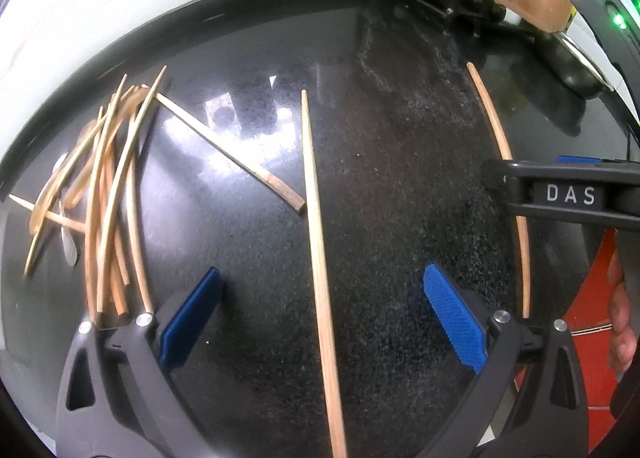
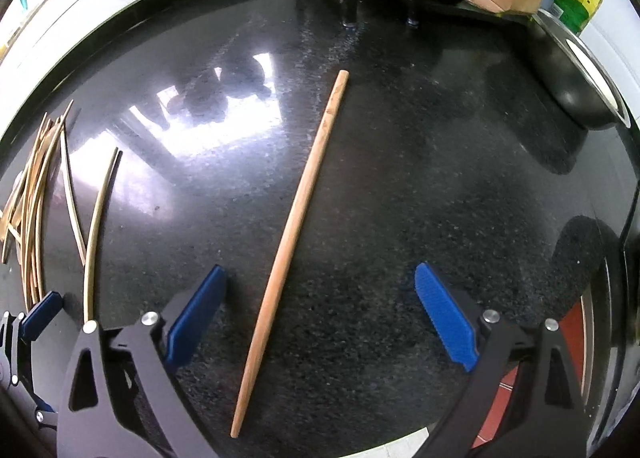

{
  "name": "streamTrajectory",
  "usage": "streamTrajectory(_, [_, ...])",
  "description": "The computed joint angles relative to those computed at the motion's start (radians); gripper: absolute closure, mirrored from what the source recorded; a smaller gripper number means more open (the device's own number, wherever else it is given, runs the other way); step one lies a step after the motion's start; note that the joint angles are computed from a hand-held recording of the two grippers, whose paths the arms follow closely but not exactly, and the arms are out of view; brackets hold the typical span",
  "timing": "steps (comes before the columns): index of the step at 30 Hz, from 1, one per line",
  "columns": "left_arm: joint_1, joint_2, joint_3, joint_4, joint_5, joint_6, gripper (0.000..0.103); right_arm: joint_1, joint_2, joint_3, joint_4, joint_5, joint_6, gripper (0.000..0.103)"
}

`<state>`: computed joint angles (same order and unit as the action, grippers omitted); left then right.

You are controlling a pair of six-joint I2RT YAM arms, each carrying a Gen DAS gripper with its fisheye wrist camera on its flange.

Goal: Organize utensils
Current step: 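Reach both tools to one loose chopstick and close both grippers on it, then carry the chopstick over the clear tray and open both grippers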

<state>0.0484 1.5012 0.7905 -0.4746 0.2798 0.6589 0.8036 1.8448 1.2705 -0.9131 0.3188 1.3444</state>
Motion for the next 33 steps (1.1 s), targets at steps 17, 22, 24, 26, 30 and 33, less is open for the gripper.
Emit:
streamTrajectory(17, [-0.013,-0.079,-0.007,-0.087,-0.013,0.029,0.065,0.021,0.056,0.122,-0.027,0.002,-0.025,0.091])
streamTrajectory(22, [-0.03,-0.052,0.03,-0.106,-0.025,0.01,0.097,0.008,0.061,0.134,-0.039,-0.006,-0.045,0.095])
streamTrajectory(24, [-0.03,-0.036,0.049,-0.122,-0.023,0.005,0.097,0.001,0.059,0.131,-0.037,-0.011,-0.057,0.095])
streamTrajectory(26, [-0.033,-0.024,0.067,-0.142,-0.026,0.005,0.097,-0.012,0.049,0.122,-0.034,-0.026,-0.061,0.096])
streamTrajectory(30, [-0.008,0.016,0.129,-0.212,-0.03,0.011,0.097,-0.004,0.016,0.144,-0.084,-0.003,-0.046,0.096])
streamTrajectory(33, [0.03,0.03,0.2,-0.285,-0.016,0.035,0.097,0.018,-0.003,0.192,-0.138,0.019,-0.027,0.096])
